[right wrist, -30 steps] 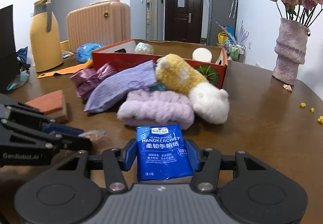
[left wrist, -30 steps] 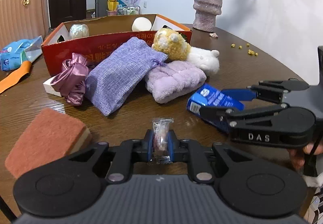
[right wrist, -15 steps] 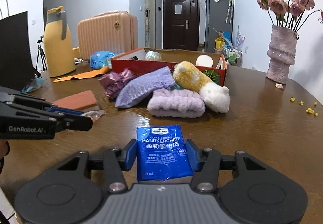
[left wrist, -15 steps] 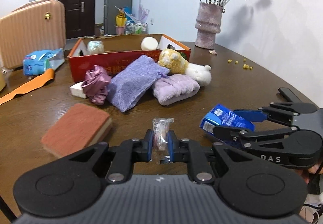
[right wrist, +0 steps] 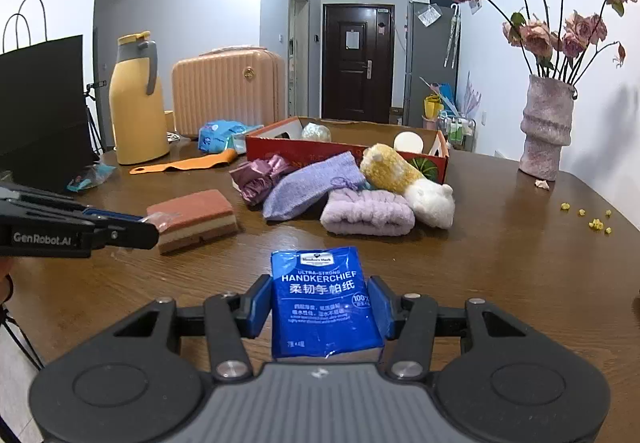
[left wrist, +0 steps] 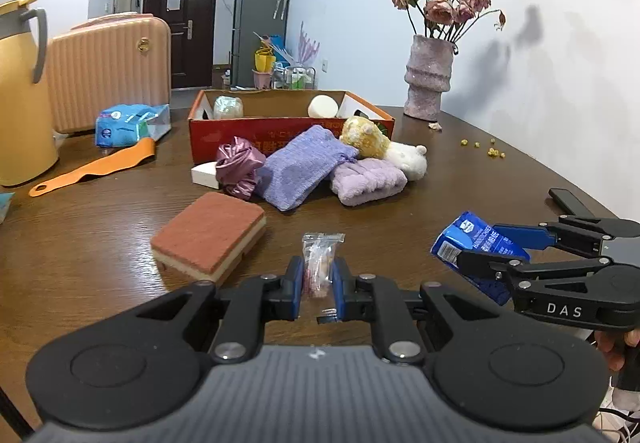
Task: Organize soft objects
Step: 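Grasp the wrapped candy with the left gripper while the right gripper grasps the blue tissue pack, then carry the candy and blue tissue pack with both grippers over the cardboard box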
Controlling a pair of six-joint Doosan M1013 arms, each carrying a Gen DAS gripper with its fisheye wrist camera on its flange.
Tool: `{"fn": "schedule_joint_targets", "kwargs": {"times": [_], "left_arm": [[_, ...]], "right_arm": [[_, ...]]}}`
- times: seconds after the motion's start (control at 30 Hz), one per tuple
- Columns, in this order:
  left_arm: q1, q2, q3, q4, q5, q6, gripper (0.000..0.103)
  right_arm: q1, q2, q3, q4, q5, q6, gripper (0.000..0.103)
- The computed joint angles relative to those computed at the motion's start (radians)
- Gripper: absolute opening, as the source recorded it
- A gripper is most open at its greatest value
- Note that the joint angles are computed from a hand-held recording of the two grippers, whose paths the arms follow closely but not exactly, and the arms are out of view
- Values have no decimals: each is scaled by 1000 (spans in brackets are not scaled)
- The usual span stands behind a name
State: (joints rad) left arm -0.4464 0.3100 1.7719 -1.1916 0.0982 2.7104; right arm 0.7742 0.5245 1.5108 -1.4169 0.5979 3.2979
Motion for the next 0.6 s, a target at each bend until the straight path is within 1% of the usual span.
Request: {"fn": "schedule_joint_targets", "kwargs": {"times": [0.13,0.2,0.27,0.37,0.47,0.5,0.57,0.6], "left_arm": [[4,-11,12,-151,-15,144,16],[6,-12,13,-185,-22,175,16],[8,-9,10,-161,-24,148,16],[10,0,-4,-45,-24,34,16],[14,11,-26,-7,-19,1,16],[15,15,-36,-11,-18,9,16],[17,26,-60,37,-19,-29,16],[19,31,-71,33,-19,-19,16]], "right_arm": [[6,-3,0,-27,5,16,51],[6,-3,-1,-34,6,20,51],[4,-1,-5,-33,5,18,51],[-2,3,-13,-25,2,6,51],[-11,8,-24,-23,0,-3,51],[-14,9,-30,-25,1,-6,51],[-23,13,-44,-24,0,-22,51],[-28,15,-53,-26,0,-32,51]]}}
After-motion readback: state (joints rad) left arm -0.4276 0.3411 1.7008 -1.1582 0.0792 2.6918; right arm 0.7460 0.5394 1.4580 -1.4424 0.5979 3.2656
